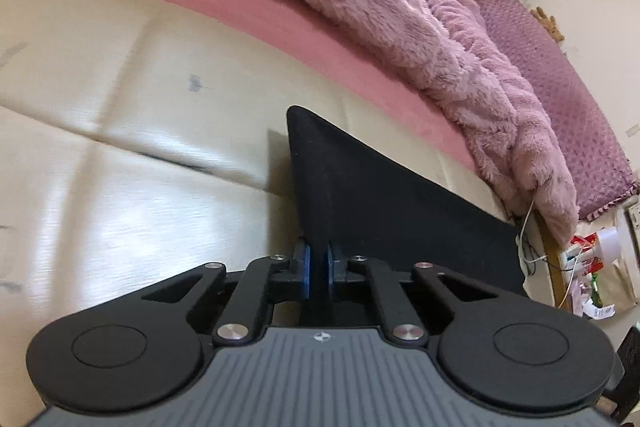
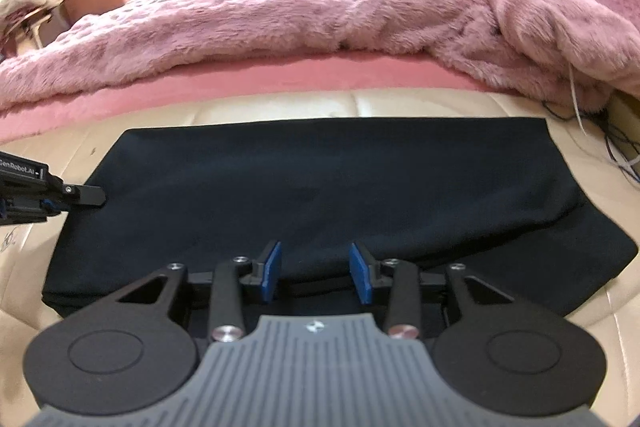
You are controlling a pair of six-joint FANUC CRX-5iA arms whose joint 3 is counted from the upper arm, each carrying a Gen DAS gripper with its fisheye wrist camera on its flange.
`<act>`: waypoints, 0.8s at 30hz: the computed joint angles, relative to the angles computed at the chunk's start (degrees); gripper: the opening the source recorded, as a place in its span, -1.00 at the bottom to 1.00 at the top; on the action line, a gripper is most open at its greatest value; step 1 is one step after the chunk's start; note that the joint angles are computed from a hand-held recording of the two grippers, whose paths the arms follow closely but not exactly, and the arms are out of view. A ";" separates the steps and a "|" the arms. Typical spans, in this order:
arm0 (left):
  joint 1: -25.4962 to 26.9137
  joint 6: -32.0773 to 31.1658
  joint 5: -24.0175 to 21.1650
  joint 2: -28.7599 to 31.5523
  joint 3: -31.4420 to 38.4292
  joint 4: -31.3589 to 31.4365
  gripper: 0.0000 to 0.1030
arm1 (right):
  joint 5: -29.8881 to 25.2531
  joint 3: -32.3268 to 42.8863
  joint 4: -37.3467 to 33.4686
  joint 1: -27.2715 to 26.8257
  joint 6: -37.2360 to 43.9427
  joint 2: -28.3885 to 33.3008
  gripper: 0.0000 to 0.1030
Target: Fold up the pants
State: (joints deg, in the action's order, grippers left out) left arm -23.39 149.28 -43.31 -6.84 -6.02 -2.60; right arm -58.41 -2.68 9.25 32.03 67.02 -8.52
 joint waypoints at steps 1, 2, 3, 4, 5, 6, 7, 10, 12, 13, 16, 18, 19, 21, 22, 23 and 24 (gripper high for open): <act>0.70 -1.33 -0.96 -1.25 -0.88 1.16 -0.86 | -0.36 0.37 -0.32 0.31 0.54 0.09 -0.33; 1.10 -1.96 -2.13 -2.04 -1.08 1.54 -0.86 | -0.68 0.72 -0.59 0.73 0.96 0.19 -0.33; 1.52 -2.83 -3.52 -3.31 -1.51 1.79 -0.86 | -1.07 1.27 -1.11 1.21 1.61 0.39 -0.33; 1.82 -3.24 -4.71 -4.55 -1.90 1.69 -0.86 | -1.34 1.73 -1.65 1.67 2.25 0.54 -0.33; 2.27 -3.44 -5.81 -6.07 -2.54 1.74 -0.86 | -1.67 2.27 -2.46 2.07 3.26 0.68 -0.33; 2.87 -3.76 -6.80 -7.49 -3.19 2.13 -0.86 | -2.10 2.96 -3.52 2.50 4.69 0.92 -0.33; 3.46 -3.75 -7.70 -8.80 -3.72 2.39 -0.86 | -2.67 3.82 -4.59 3.04 6.37 1.31 -0.33; 5.25 -3.54 -10.14 -13.08 -4.97 2.31 -0.86 | -4.34 5.93 -6.97 4.88 11.48 2.38 -0.34; 5.88 -2.52 -11.26 -15.82 -5.43 1.25 -0.86 | -5.36 7.30 -8.17 6.30 15.02 3.18 -0.34; 6.13 -1.94 -11.42 -16.84 -5.61 0.94 -0.86 | -5.70 7.82 -8.31 7.13 16.17 3.55 -0.34; 5.99 0.88 -13.03 -19.73 -5.17 -1.59 -0.86 | -6.15 8.84 -7.89 9.41 18.05 4.31 -0.34; 5.45 3.02 -14.60 -20.60 -4.02 -3.57 -0.86 | -6.31 9.50 -8.30 10.05 17.50 4.52 -0.34; 5.28 3.78 -15.50 -20.79 -3.25 -4.36 -0.86 | -6.48 9.91 -8.56 9.95 17.33 4.64 -0.34; 4.41 6.03 -17.42 -20.63 -1.41 -6.52 -0.86 | -6.56 9.72 -7.84 10.11 16.57 4.26 -0.34; 4.46 6.07 -17.58 -20.79 -1.13 -6.62 -0.86 | -6.61 9.31 -7.04 10.38 15.92 3.91 -0.34; 3.95 6.52 -17.67 -20.31 -0.30 -7.19 -0.86 | -6.74 8.75 -6.30 10.34 15.33 3.32 -0.34; 3.44 6.82 -17.98 -19.65 0.75 -7.70 -0.86 | -6.86 8.54 -5.77 9.90 14.90 3.08 -0.34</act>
